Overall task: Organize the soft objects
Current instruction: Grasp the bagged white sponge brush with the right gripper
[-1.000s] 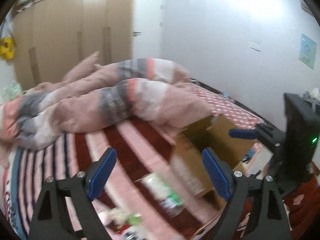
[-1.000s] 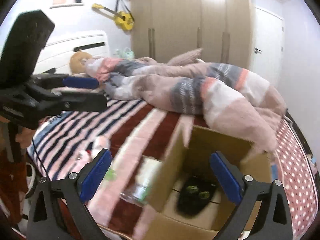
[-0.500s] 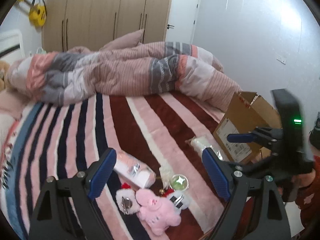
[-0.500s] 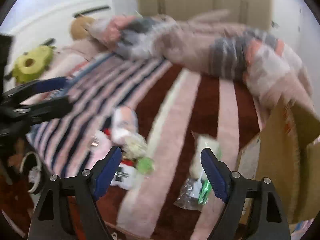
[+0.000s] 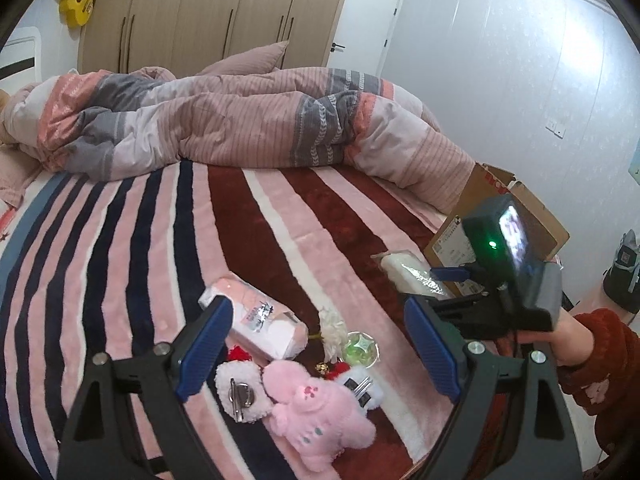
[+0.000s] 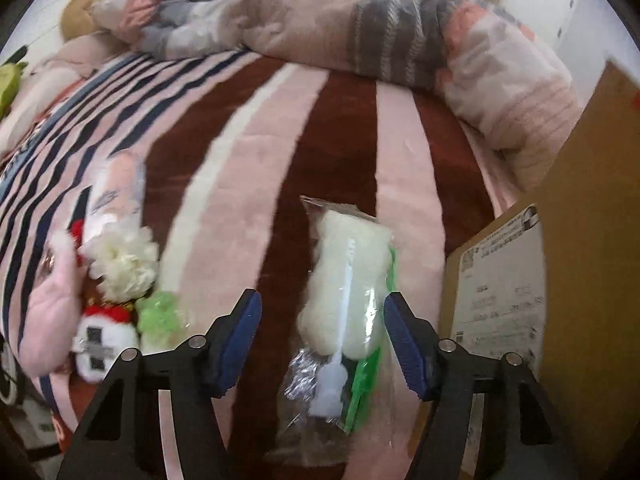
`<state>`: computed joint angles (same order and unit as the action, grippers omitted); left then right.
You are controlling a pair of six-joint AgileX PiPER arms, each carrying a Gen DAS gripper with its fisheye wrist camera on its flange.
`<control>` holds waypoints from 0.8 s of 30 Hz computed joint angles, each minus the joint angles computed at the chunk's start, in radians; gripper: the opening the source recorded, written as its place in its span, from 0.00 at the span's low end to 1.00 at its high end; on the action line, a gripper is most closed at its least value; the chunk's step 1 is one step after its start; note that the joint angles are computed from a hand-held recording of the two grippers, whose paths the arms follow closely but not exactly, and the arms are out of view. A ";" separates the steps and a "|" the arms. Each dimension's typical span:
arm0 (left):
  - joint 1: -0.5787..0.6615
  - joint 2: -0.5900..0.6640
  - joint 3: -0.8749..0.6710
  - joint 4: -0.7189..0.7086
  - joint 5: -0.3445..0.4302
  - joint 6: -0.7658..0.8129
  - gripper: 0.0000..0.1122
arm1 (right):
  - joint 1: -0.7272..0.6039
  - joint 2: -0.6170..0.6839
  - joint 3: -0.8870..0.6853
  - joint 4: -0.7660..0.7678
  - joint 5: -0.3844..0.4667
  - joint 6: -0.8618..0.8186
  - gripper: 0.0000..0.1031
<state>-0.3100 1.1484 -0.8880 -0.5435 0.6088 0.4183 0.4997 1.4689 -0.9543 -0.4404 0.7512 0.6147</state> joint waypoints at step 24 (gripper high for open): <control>0.001 0.068 -0.111 -0.143 0.118 0.086 0.76 | 0.106 -0.238 0.013 0.245 -0.078 -0.233 0.20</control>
<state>-0.3091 1.2164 -0.9994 -0.6865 0.7267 0.5048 0.6061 1.2304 -0.9413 -0.1951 0.6732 0.3822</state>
